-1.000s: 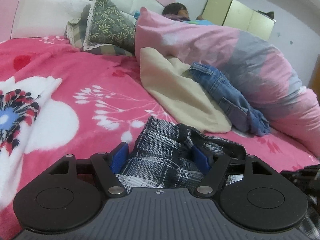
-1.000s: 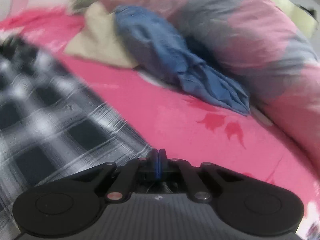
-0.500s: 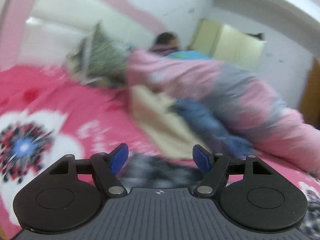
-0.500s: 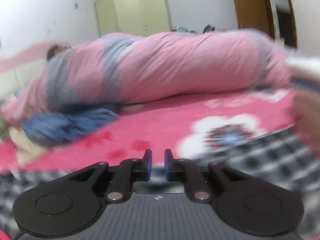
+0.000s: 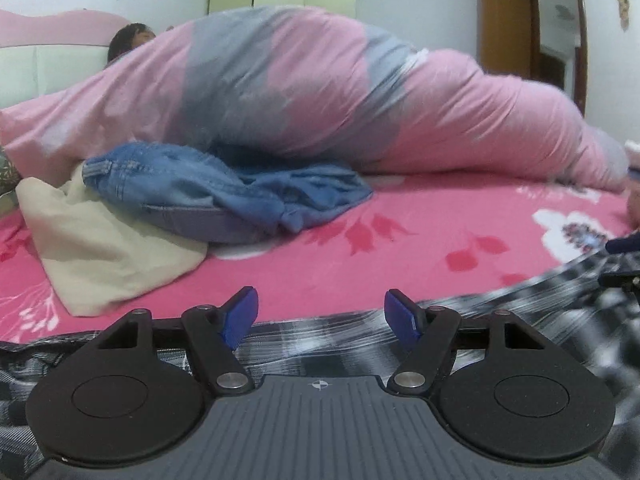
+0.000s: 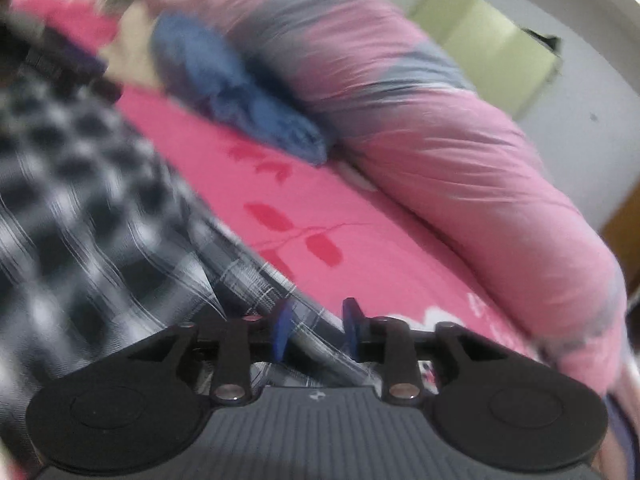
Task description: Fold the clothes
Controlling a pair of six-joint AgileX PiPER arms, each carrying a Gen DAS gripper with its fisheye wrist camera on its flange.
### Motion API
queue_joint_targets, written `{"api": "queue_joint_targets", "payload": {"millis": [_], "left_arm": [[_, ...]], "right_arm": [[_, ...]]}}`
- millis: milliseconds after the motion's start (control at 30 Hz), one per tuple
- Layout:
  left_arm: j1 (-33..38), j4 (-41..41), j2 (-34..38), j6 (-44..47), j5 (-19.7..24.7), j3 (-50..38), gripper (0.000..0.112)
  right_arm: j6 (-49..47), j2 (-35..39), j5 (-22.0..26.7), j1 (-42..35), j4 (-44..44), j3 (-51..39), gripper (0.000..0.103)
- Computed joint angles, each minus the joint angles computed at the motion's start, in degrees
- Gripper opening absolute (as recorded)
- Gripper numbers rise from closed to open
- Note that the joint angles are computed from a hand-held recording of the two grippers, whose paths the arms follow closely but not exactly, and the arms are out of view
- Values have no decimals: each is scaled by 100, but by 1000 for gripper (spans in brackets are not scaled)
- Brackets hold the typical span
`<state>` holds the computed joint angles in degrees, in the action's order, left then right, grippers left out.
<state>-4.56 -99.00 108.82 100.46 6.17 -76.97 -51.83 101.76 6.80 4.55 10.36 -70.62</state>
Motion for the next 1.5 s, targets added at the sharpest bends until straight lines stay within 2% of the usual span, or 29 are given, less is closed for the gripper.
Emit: {"api": "queue_joint_targets", "payload": {"millis": [33, 100, 167, 200, 233, 300, 367, 400, 500, 567, 667, 800, 833, 1000, 1067, 1100, 1233, 1300, 1367, 1433, 1500], "left_arm": [[48, 137, 88, -141, 23, -28, 70], [224, 829, 259, -1083, 255, -117, 70], [466, 1080, 422, -1803, 666, -207, 69], [631, 862, 401, -1829, 978, -153, 69], [792, 484, 418, -1627, 1275, -95, 69], [857, 305, 421, -1543, 1392, -59, 67], [833, 202, 394, -1425, 1352, -24, 67], [813, 156, 368, -1359, 1308, -3, 67], [777, -53, 301, -1167, 1190, 73, 66], [761, 59, 312, -1268, 1118, 44, 66], [689, 213, 342, -1336, 962, -10, 66], [689, 233, 349, -1332, 962, -13, 66], [708, 203, 353, -1318, 999, -9, 66], [740, 225, 365, -1369, 1069, -16, 66], [758, 226, 370, -1387, 1107, -21, 66], [766, 227, 373, -1397, 1127, -24, 67], [766, 357, 383, -1512, 1136, -58, 68], [764, 327, 374, -1484, 1132, -49, 68], [774, 226, 374, -1399, 1152, -29, 68], [786, 189, 383, -1375, 1176, -26, 68], [792, 172, 385, -1367, 1193, -25, 68]], "right_arm": [[-224, 173, 72, -11, 100, -137, 46], [-23, 478, 339, -12, -311, -431, 43], [374, 572, 498, -27, -616, -527, 30], [461, 575, 531, -52, -539, -549, 11], [560, 576, 564, -77, -472, -569, 3], [183, 471, 476, -173, 309, -506, 2], [206, 436, 482, -246, 618, -571, 1], [438, 450, 423, -252, 487, -607, 1], [1575, 706, 394, -237, -613, -909, 0], [1821, 908, 567, -263, -810, -1187, 0], [1837, 1272, 809, -360, -642, -1591, 0], [1622, 1763, 1145, -608, 132, -2186, 0], [1939, 1832, 1314, -677, 195, -2387, 1], [4777, 2325, 2219, -1337, -414, -3693, 2], [5748, 1917, 2160, -1610, -550, -3340, 3], [5917, 1601, 2043, -1755, -381, -2986, 3], [4981, -130, 1694, -2221, 1002, -1078, 5], [4632, -1023, 1668, -2386, 1101, -189, 8], [4620, -1868, 1704, -2607, 950, 607, 15], [4709, -2601, 1921, -2878, 753, 1242, 23], [4379, -3055, 2225, -3213, 883, 1604, 26]]}}
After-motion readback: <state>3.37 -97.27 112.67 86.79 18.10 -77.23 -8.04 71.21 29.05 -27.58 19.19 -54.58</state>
